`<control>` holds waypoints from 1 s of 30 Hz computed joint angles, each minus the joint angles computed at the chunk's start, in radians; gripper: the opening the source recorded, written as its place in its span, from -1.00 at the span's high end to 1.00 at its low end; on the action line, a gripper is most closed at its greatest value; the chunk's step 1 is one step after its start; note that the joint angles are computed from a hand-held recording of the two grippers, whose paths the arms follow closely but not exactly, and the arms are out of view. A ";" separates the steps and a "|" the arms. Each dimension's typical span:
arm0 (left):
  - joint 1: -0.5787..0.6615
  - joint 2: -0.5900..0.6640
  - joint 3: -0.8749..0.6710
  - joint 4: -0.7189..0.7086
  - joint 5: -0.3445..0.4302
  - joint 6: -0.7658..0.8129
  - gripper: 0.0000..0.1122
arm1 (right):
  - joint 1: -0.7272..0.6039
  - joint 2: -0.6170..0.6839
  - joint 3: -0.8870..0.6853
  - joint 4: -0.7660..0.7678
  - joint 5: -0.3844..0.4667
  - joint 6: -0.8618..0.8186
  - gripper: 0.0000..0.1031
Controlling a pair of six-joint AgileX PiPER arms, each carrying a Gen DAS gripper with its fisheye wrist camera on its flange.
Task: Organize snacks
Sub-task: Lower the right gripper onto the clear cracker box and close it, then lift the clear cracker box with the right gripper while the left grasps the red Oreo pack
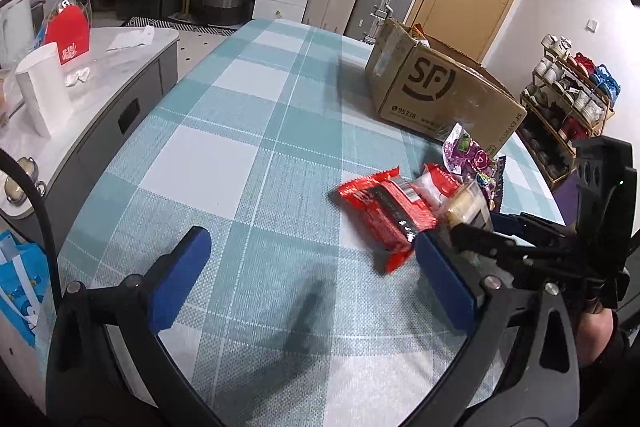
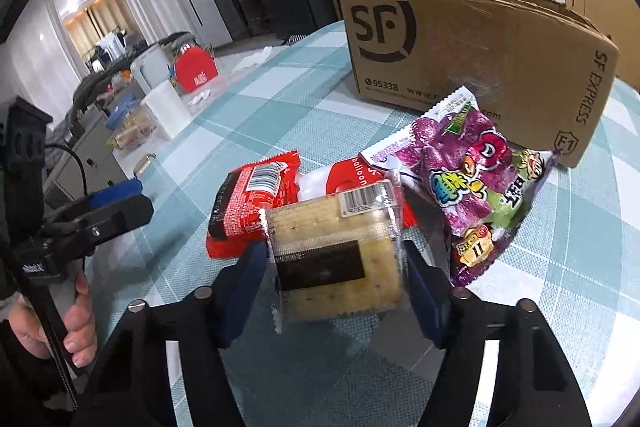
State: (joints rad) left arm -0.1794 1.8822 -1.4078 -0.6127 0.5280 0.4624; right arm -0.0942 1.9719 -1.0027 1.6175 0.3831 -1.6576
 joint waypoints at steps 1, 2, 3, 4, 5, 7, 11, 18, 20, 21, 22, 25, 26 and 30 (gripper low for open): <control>-0.001 0.000 -0.001 0.006 0.002 -0.006 -0.81 | -0.018 -0.011 0.020 0.031 0.023 -0.033 -0.16; -0.001 0.001 -0.002 0.010 0.005 -0.011 -0.81 | -0.027 -0.015 0.026 0.031 0.031 -0.034 -0.10; -0.001 0.002 -0.003 0.012 0.006 -0.012 -0.81 | -0.030 -0.017 0.031 0.033 0.036 -0.038 -0.08; -0.003 0.005 -0.007 0.021 0.010 -0.022 -0.81 | -0.034 -0.017 0.033 0.026 0.045 -0.034 -0.06; -0.004 0.004 -0.005 0.024 0.010 -0.025 -0.81 | -0.037 -0.019 0.040 0.034 0.049 -0.045 -0.05; -0.003 0.005 -0.007 0.025 0.016 -0.030 -0.81 | -0.039 -0.025 0.052 0.052 0.055 -0.068 -0.04; -0.004 0.002 -0.006 0.031 0.018 -0.038 -0.81 | -0.058 -0.033 0.074 0.085 0.084 -0.102 0.19; -0.007 0.002 -0.005 0.041 0.026 -0.044 -0.81 | -0.093 -0.027 0.073 0.026 0.130 -0.036 0.16; -0.008 0.002 -0.003 0.040 0.024 -0.043 -0.81 | -0.083 -0.030 0.071 0.022 0.105 -0.032 -0.02; -0.008 0.002 -0.003 0.040 0.024 -0.043 -0.81 | -0.071 -0.036 0.073 0.028 0.084 -0.038 -0.06; -0.007 0.002 -0.003 0.039 0.024 -0.046 -0.81 | -0.061 -0.036 0.072 0.038 0.073 -0.048 -0.13; -0.009 0.003 -0.002 0.034 0.023 -0.046 -0.81 | -0.027 -0.031 0.069 0.061 0.053 -0.073 -0.26; -0.009 0.003 -0.004 0.038 0.025 -0.051 -0.81 | -0.015 -0.033 0.073 0.084 0.046 -0.098 -0.29; -0.001 0.000 0.002 0.018 0.021 -0.029 -0.81 | -0.001 -0.019 0.059 0.086 0.066 -0.070 -0.34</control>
State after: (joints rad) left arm -0.1800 1.8827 -1.4056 -0.5948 0.5491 0.4334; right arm -0.0948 1.9528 -0.9440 1.7033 0.4492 -1.7273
